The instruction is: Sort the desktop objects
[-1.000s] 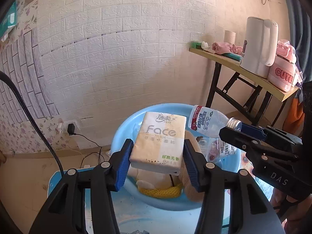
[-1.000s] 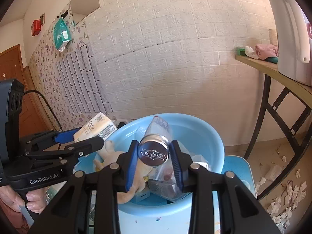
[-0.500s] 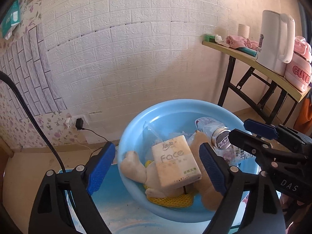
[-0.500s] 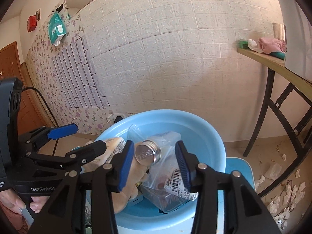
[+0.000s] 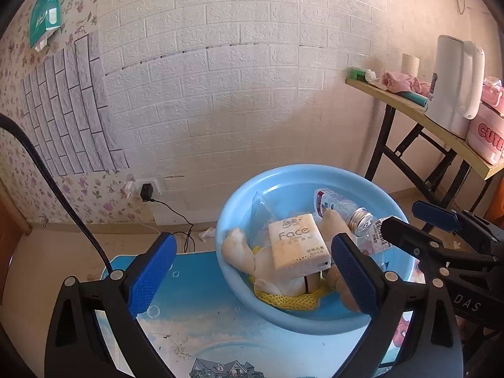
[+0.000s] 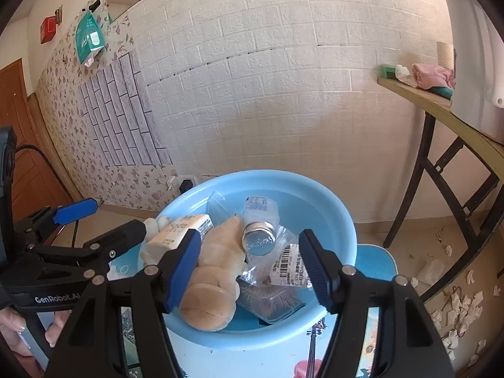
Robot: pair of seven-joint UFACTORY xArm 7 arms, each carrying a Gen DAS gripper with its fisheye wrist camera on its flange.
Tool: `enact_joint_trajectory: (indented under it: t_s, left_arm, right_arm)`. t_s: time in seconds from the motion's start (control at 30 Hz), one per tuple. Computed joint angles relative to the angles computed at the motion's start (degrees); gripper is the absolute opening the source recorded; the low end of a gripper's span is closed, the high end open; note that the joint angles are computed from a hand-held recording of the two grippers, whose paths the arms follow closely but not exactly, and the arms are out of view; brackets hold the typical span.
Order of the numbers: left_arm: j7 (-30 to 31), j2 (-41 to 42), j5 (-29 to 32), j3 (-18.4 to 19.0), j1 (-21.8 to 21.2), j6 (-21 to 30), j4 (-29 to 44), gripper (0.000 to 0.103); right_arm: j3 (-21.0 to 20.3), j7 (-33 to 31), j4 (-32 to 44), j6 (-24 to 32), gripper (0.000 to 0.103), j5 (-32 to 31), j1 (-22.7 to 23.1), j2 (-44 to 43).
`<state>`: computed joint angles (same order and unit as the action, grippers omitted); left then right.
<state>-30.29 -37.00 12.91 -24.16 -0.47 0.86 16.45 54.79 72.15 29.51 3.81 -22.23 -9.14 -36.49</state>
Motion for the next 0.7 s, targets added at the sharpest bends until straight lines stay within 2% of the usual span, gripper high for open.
enact_joint_trajectory:
  t_s: [0.23,0.4,0.53,0.7]
  left_arm:
    - [-2.09,-5.86,-0.23,-1.71,1.21,-0.25,-1.4,0.099]
    - [-0.68,-8.9,-0.09,0.5,-1.5,0.44,-2.77,0.099]
    - [-1.04,-11.51,0.3,-0.87,-1.14,2.91,-3.2,0.099]
    - [-0.75,-12.69,-0.09,1.92,-3.02,3.74,-4.21,0.103]
  right_arm:
    - [-1.66,-0.48,0.38,1.77,0.074,0.19,2.43,-1.87]
    - [-2.54,-0.01,0.74,3.55,0.077,-0.1,3.75,-4.23]
    - [-3.07,0.44,1.5,4.94,0.078,-0.34,4.72,-4.35]
    - [-3.14,0.82,2.18,5.98,0.079,-1.15,5.29,-4.55]
